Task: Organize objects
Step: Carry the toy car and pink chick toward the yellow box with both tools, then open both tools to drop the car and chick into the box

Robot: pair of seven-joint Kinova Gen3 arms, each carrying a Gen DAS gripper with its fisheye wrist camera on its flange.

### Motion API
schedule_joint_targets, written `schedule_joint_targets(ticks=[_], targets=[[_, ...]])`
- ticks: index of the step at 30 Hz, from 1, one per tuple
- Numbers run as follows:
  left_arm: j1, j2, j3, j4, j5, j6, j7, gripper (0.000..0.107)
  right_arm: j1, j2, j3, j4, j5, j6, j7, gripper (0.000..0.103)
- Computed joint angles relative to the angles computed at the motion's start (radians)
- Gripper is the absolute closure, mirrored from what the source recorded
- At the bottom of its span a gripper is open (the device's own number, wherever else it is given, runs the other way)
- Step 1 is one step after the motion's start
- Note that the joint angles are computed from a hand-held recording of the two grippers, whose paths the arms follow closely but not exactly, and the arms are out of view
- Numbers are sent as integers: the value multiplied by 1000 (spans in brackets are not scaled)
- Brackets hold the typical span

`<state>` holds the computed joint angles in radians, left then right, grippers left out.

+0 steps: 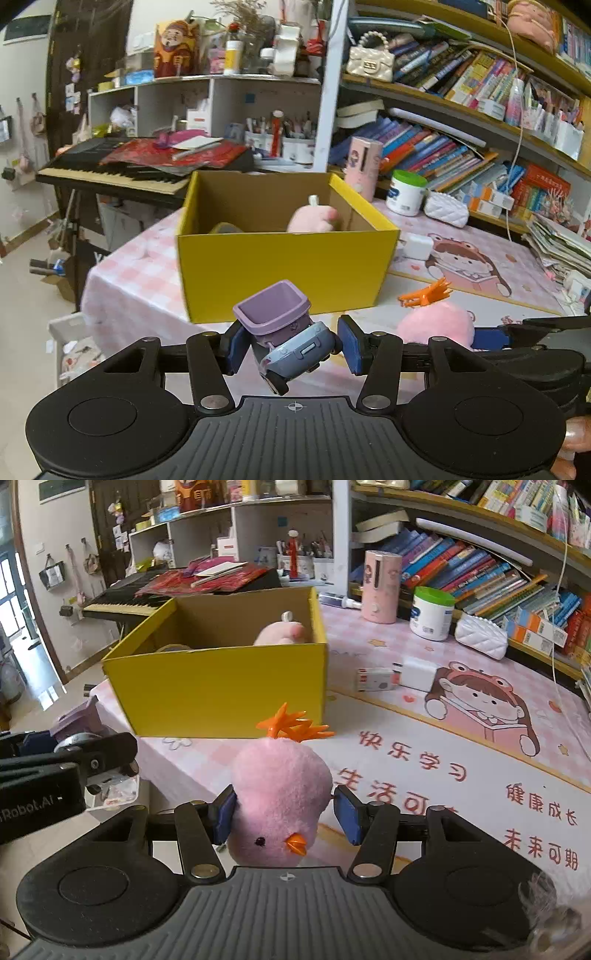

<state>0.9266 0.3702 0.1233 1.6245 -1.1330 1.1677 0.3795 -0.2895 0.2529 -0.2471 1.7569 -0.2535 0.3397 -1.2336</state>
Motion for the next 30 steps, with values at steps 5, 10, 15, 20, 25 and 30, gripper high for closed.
schedule_joint_targets(ticks=[5,10,15,20,25,30], targets=[[20,-14,6,19,-30,37,24,58,-17,-28,-11,31,-1,-24,1,50],[15,-18,13,28,-61,44,45,58,-5,-46,-28,51,-16,-64,30,50],[5,-15,7,18,-115,53,53,58,66,-38,-111,54,-75,-149,118,50],[-34,0,-11,-17,-154,48,14,58,200,39,-285,-24,-109,-197,232,50],[-79,28,-42,-70,-158,44,-25,58,159,143,-274,-186,-57,-155,243,50],[-126,72,-80,-135,-131,19,-70,58,102,244,-230,-346,-14,-90,267,50]])
